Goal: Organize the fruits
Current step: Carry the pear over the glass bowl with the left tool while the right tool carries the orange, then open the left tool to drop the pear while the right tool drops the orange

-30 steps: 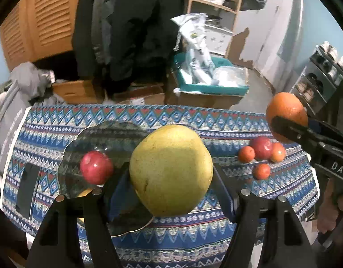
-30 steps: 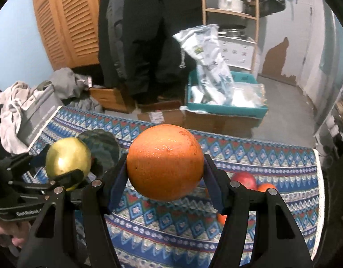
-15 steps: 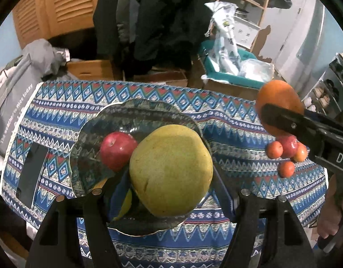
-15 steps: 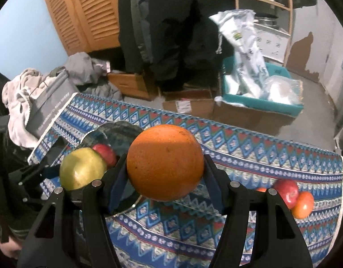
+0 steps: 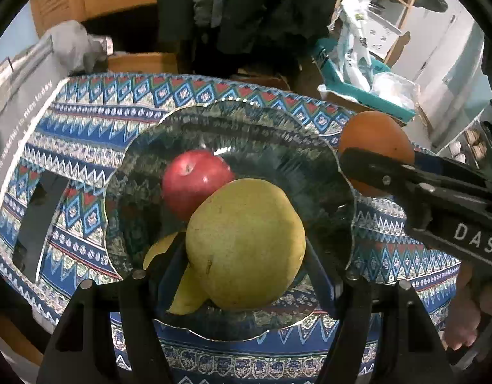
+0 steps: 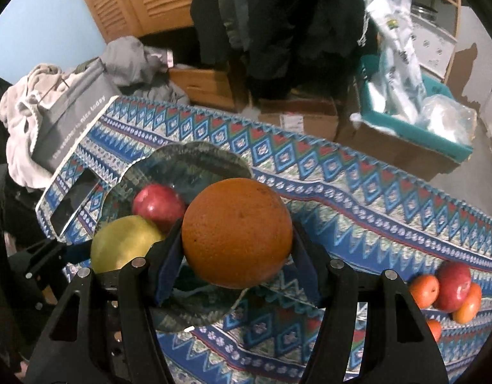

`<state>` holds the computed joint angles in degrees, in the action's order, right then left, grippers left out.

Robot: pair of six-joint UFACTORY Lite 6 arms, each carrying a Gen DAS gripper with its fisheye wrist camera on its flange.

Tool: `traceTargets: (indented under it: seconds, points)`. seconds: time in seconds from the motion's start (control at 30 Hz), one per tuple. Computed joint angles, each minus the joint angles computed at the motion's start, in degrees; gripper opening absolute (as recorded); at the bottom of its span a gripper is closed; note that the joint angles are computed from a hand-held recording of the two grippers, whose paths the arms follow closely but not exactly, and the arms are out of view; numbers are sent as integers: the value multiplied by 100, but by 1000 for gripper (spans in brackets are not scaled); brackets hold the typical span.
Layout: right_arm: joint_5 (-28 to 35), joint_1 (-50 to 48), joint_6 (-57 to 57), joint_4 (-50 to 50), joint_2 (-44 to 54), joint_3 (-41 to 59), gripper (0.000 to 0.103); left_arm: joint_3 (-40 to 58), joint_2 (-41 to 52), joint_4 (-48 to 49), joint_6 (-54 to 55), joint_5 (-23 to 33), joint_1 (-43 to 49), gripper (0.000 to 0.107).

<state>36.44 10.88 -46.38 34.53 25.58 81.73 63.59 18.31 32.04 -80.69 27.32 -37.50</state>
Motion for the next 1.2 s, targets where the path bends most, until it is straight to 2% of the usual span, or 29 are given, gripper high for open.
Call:
traceTargets:
  seconds: [0.4,0.67,0.83,0.87,0.9,0.93,1.07,1.2]
  points:
    - [-132,399,614,-440,583,303,64,-161,59,106,5,-172,19,72]
    - [66,433,879,-578,892,546,65,20,223,174,142,45,-86,72]
    - [187,446,951,-606,1044,596,67,58,230,141,251,72,-136,78]
    - [187,440,925,-579,1058,578,67,-23,162,82,310,-58,-100,84]
    - [180,436,871,-521,1044,548,66,-101,81,197,181,-133,-97,85]
    - [177,420,783,-424,1018,523,67,-92,63,171,133,-46,-85,85]
    - [254,397,820,-393,962,633,67,-304,-84,-45,162,-282,76,85]
    - [338,331,811,-312,960,693,68,-517,-311,116,-122,-366,130,85]
